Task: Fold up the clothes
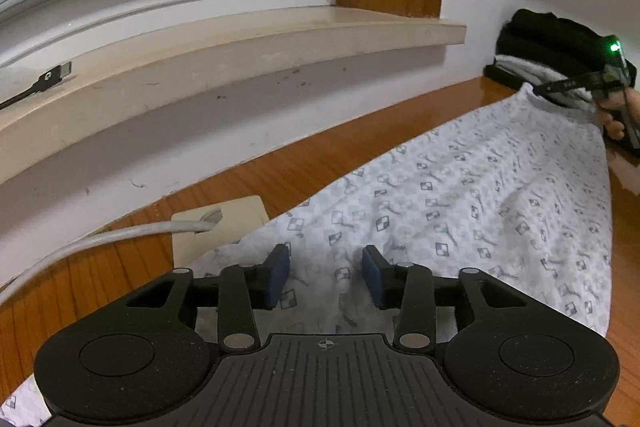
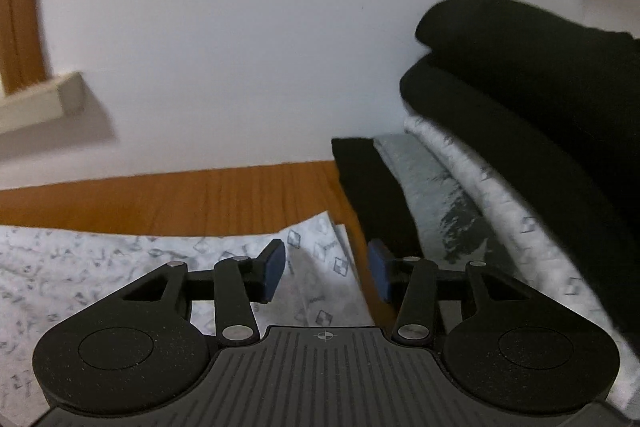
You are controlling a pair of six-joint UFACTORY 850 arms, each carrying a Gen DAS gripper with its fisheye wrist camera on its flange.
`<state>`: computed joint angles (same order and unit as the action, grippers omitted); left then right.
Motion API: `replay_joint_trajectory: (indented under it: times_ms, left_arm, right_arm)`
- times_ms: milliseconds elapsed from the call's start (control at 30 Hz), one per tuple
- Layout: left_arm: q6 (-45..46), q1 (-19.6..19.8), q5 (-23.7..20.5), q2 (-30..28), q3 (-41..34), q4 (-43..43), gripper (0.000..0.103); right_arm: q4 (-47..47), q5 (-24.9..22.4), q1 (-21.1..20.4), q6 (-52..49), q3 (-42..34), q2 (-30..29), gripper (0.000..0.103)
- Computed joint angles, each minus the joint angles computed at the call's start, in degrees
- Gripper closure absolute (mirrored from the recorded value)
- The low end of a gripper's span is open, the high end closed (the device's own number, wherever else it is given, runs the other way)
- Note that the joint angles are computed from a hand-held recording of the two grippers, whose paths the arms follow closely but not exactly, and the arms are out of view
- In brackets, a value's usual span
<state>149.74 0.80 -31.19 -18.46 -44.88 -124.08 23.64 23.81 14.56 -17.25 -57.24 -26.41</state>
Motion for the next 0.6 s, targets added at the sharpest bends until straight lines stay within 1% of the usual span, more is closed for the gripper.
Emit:
replay_joint_trajectory:
  times_ms: [33, 100, 133, 167, 200, 233, 267, 300, 333, 367, 433, 467, 533, 600]
  left_arm:
    - [0.43, 0.05, -0.11, 0.04, 0.09, -0.26, 0.071]
    - [0.96, 0.22, -0.45, 0.13, 0.25, -0.33, 0.086]
    - [2.01, 0.22, -0.69, 0.24, 0.49, -1.18, 0.092]
    - [3.54, 0.15, -0.96, 0.4, 0.81, -2.55, 0.102]
    - [4.89, 0.14, -1.39, 0.6, 1.15, -3.92, 0.102]
    - [6.55, 0.17, -2.27, 0.94, 1.69, -5.84, 0.102]
    - [7.72, 0.37, -3.64, 1.46, 2.35, -7.45, 0.103]
    - [8.33, 0.69, -5.19, 2.05, 3.0, -8.56, 0.103]
    - [8.15, 1.1, -6.63, 2.66, 3.5, -8.94, 0.103]
    - [7.47, 1.56, -7.98, 3.3, 3.89, -8.89, 0.103]
    - [7.05, 2.13, -9.94, 4.4, 4.49, -9.66, 0.103]
    - [8.07, 1.86, -9.68, 4.65, 4.45, -10.96, 0.103]
    - [9.06, 1.08, -7.97, 3.96, 3.34, -12.65, 0.103]
    - [12.97, -0.46, -4.86, 2.73, 2.31, -17.86, 0.103]
  right_arm:
    - [0.8, -0.28, 0.0, -0.93, -0.47, -0.55, 0.056]
    - [2.07, -0.75, 0.07, -2.24, -1.3, -1.51, 0.056]
    - [1.82, -1.12, 0.02, -1.94, -1.55, -1.78, 0.057]
    - [0.21, -1.0, -0.11, -0.45, -1.39, -1.8, 0.058]
    - [-1.44, -0.84, -0.25, 1.08, -1.21, -1.79, 0.07]
    - [-3.07, -0.65, -0.38, 2.59, -1.02, -1.79, 0.076]
    - [-4.12, 0.53, -0.34, 3.45, -0.33, -1.5, 0.088]
    - [-3.87, 1.74, -0.12, 3.24, 0.32, -1.19, 0.093]
    - [-1.22, 4.76, 0.45, 0.78, 1.28, -0.91, 0.093]
    - [1.95, 8.96, 1.22, -1.12, 2.54, -0.56, 0.094]
    - [1.75, 13.37, 1.74, 1.36, 4.48, 0.64, 0.094]
    - [2.33, 14.5, 2.01, 1.5, 4.88, 0.98, 0.094]
    - [5.01, 13.19, 2.36, -0.83, 3.86, 0.61, 0.093]
    - [8.27, 12.24, 2.84, -4.0, 2.98, 0.17, 0.09]
